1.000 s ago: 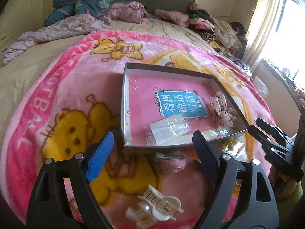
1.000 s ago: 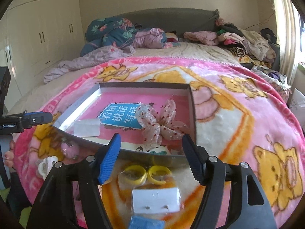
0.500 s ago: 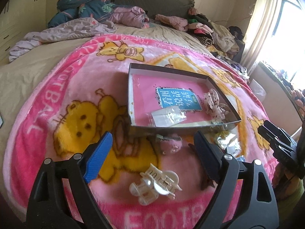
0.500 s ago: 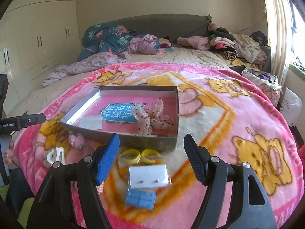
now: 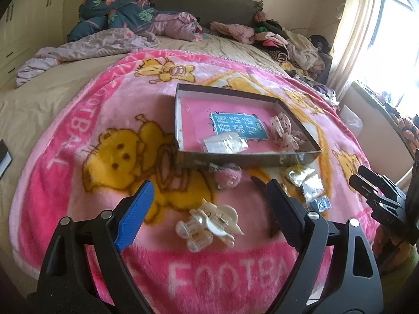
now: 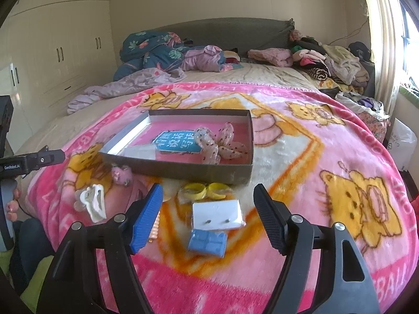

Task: Organize jewelry
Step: 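Withdraw both grippers from the box toward the remaining accessories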

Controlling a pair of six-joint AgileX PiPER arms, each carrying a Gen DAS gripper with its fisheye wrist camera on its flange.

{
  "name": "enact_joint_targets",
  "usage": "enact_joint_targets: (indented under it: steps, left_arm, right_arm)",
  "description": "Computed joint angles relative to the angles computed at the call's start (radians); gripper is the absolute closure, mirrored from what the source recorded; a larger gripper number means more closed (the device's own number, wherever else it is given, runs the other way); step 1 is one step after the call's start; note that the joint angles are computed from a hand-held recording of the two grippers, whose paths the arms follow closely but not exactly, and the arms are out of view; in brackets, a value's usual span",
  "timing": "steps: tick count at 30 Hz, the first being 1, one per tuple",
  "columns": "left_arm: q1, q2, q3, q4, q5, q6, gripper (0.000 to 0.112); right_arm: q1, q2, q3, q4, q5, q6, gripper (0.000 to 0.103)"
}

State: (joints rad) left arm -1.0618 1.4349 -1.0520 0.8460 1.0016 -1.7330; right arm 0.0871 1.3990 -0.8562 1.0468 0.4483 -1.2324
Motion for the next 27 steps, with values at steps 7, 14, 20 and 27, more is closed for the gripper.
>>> enact_joint_targets:
  steps: [7, 14, 20, 27]
  left_arm:
    - [-0.070, 0.024, 0.000, 0.001, 0.017, -0.065, 0.034]
    - [-0.112, 0.062, -0.004, -0.010, 0.014, -0.109, 0.034]
    - [-0.130, 0.096, -0.007, -0.038, -0.025, -0.115, 0.034]
    - [-0.141, 0.137, -0.020, -0.069, -0.052, -0.111, 0.034]
  right_arm:
    - [-0.009, -0.027, 0.046, 0.018, 0.012, -0.027, 0.032]
    - [-0.023, -0.041, 0.091, 0.037, 0.024, -0.055, 0.031]
    - [-0.033, -0.048, 0.127, 0.056, 0.037, -0.087, 0.031]
    - [-0.050, -0.042, 0.157, 0.078, 0.051, -0.129, 0.031]
